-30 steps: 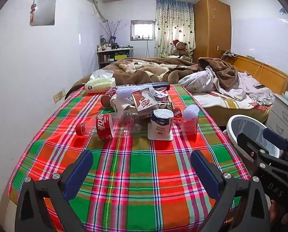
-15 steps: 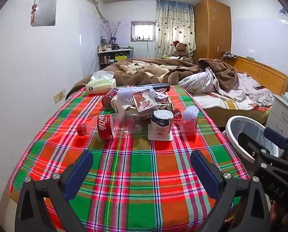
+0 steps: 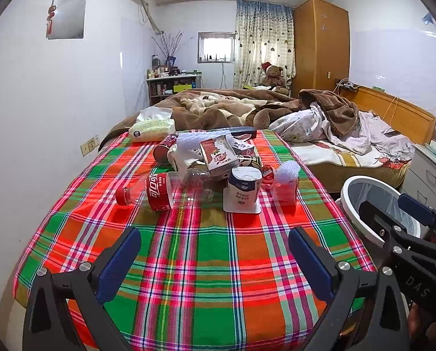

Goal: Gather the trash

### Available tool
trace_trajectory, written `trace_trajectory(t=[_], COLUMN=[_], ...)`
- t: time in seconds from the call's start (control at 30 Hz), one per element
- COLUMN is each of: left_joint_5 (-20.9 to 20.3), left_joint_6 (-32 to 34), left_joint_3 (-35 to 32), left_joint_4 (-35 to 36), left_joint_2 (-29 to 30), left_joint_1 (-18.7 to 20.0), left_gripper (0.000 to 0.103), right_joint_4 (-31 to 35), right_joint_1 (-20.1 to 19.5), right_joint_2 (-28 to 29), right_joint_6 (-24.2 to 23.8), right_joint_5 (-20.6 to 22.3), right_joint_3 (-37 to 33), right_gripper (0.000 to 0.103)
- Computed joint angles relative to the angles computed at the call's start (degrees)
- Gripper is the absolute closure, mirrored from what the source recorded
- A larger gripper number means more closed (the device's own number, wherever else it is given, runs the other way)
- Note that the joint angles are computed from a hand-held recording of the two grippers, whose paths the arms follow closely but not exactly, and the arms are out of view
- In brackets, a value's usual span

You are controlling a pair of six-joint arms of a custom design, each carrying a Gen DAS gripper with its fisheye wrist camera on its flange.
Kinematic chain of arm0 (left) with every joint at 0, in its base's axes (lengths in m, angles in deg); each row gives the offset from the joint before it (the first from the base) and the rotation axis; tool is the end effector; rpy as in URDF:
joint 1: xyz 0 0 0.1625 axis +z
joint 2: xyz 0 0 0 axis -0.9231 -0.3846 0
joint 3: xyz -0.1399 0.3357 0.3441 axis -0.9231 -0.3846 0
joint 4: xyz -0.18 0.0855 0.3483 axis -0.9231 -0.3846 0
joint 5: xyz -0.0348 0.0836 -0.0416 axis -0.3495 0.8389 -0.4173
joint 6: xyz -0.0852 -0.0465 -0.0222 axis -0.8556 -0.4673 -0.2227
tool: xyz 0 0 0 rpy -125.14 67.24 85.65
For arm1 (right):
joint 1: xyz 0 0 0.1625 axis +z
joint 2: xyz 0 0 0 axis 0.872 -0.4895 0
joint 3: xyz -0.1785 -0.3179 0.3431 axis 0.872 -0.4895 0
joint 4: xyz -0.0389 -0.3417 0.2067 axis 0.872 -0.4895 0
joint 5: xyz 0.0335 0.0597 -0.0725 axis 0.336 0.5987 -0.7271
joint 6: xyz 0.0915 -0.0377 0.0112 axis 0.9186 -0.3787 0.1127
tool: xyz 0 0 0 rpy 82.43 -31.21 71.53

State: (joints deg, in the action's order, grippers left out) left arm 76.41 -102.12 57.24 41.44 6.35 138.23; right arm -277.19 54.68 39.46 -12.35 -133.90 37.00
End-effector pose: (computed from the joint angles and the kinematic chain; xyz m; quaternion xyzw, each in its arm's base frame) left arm -0.0866 -0.7972 0.3535 0.2990 0.8325 -0.3821 0.2674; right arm 0.4202 -0.7614 0.0051 0.0835 -0.7797 0.5004 0.3670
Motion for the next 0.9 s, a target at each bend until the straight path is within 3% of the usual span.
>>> trace_trajectory(t=[0.9], left_joint_5=[0.3], left_joint_6=[-0.2], left_joint_3=[-0.7], left_joint_4=[0.5], left_joint_2=[0.2], left_joint_1=[0.2], left_gripper=[0.001], right_joint_4=[-0.2], right_joint_1=[0.1], right_joint_2=[0.1], right_joint_6=[-0.2], right_joint_5=[-0.4], right_joint_3=[-0.1], right_gripper=[0.020])
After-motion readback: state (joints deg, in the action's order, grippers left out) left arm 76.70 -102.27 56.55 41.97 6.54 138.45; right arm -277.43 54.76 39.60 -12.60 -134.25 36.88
